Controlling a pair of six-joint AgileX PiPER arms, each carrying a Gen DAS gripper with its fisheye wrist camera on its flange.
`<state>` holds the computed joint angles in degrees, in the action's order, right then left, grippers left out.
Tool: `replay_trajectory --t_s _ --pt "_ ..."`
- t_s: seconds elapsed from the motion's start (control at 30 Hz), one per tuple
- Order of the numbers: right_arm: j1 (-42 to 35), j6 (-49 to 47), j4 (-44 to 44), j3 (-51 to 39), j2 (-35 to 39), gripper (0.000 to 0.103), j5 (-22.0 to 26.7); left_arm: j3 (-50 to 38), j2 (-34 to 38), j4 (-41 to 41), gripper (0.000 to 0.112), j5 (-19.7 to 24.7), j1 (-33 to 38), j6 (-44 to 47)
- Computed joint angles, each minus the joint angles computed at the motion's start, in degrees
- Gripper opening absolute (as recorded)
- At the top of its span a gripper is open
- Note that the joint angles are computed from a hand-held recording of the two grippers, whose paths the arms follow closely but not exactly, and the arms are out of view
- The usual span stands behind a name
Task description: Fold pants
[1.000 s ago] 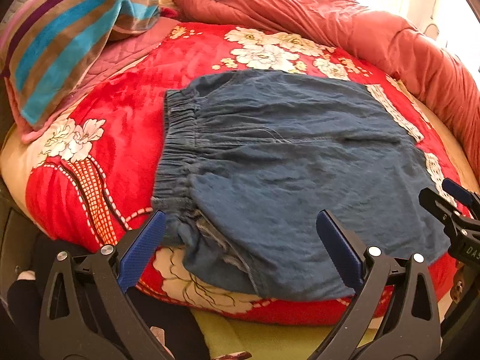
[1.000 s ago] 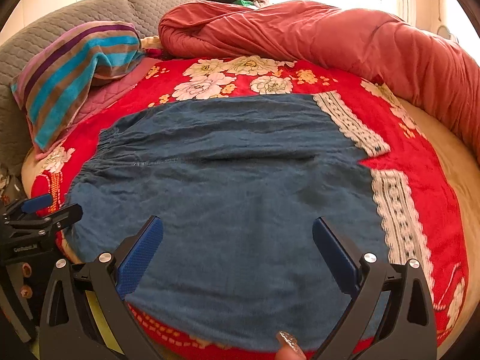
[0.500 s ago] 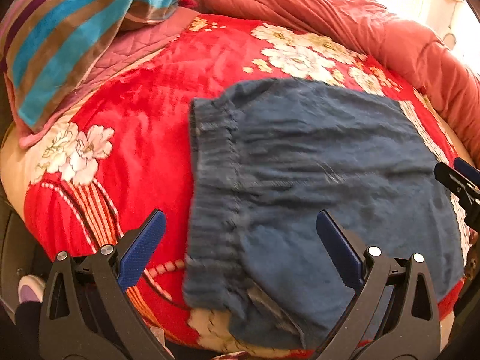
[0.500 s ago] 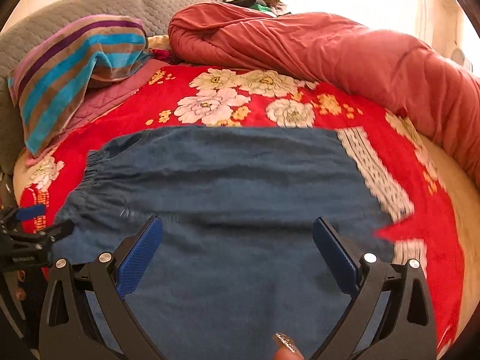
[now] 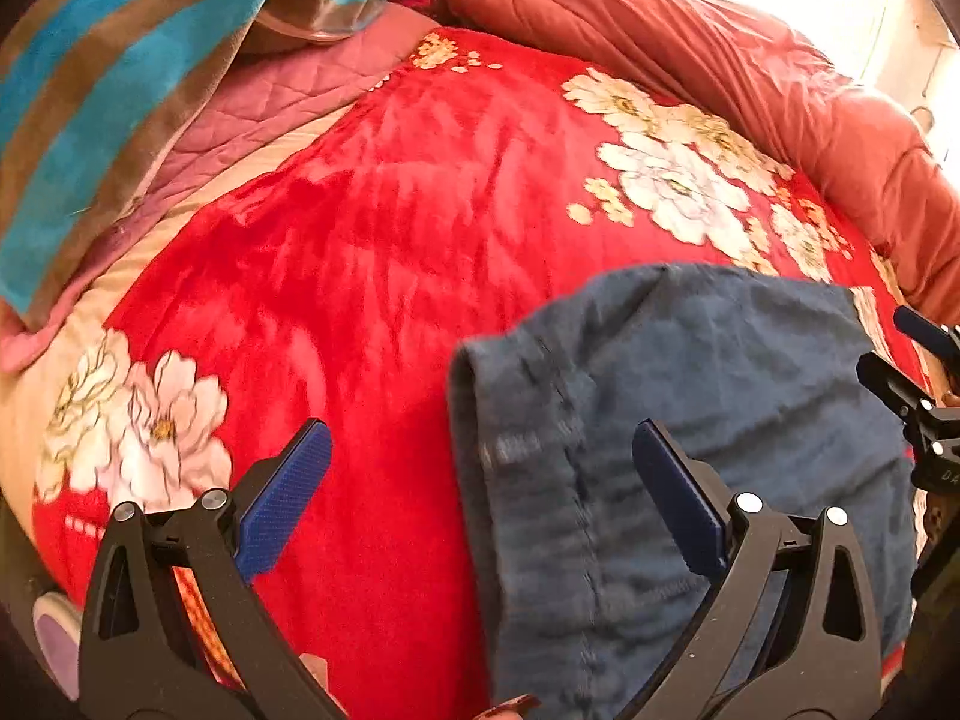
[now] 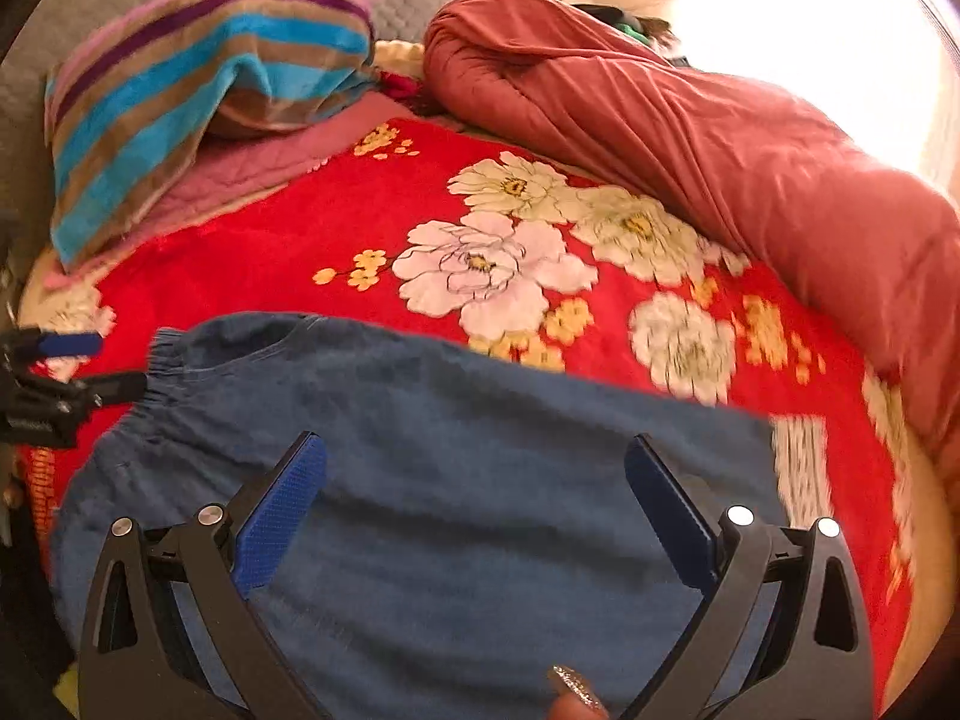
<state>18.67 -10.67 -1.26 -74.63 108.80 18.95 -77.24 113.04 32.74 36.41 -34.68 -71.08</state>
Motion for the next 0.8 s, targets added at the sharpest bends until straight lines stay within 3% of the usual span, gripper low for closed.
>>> replay_trajectory --t_s 0.17,0.37,0.47,0.57,0.6,0.63,0.67,0.73,0.8 --pt "-0.43 -10.47 6.75 -11.96 8.89 0.099 6.55 -6.16 5.11 -3.01 0.094 2.66 2.66 6.62" --pt "1.52 -10.43 -0.17 -24.37 18.46 0.099 12.71 -13.05 10.87 -7.5 0.094 4.74 5.16 13.84" --pt "1.87 -10.91 -1.07 -30.07 22.26 0.099 16.34 -13.27 11.63 -6.29 0.094 3.27 4.97 14.25" --pt "1.7 -13.21 0.08 -35.36 25.51 0.099 19.71 -10.7 10.55 -6.73 0.093 -0.93 5.4 13.95" --pt "1.53 -14.3 0.93 -37.15 26.58 0.099 20.81 -10.55 10.5 -5.68 0.087 -1.01 5.09 13.55" --pt "1.41 -15.12 1.68 -38.48 27.29 0.099 21.61 -10.68 10.62 -4.63 0.072 -0.75 4.62 13.53" --pt "1.26 -16.05 2.49 -39.53 27.87 0.099 22.31 -10.39 10.49 -3.89 0.065 -1.2 4.18 13.82" --pt "1.33 -17.21 2.79 -41.64 29.04 0.099 23.73 -8.66 9.34 -4.55 0.035 -4.41 3.93 15.0" --pt "1.5 -17.98 2.75 -42.76 29.67 0.098 24.08 -7.4 8.18 -1.08 0.031 -4.78 2.74 12.27"
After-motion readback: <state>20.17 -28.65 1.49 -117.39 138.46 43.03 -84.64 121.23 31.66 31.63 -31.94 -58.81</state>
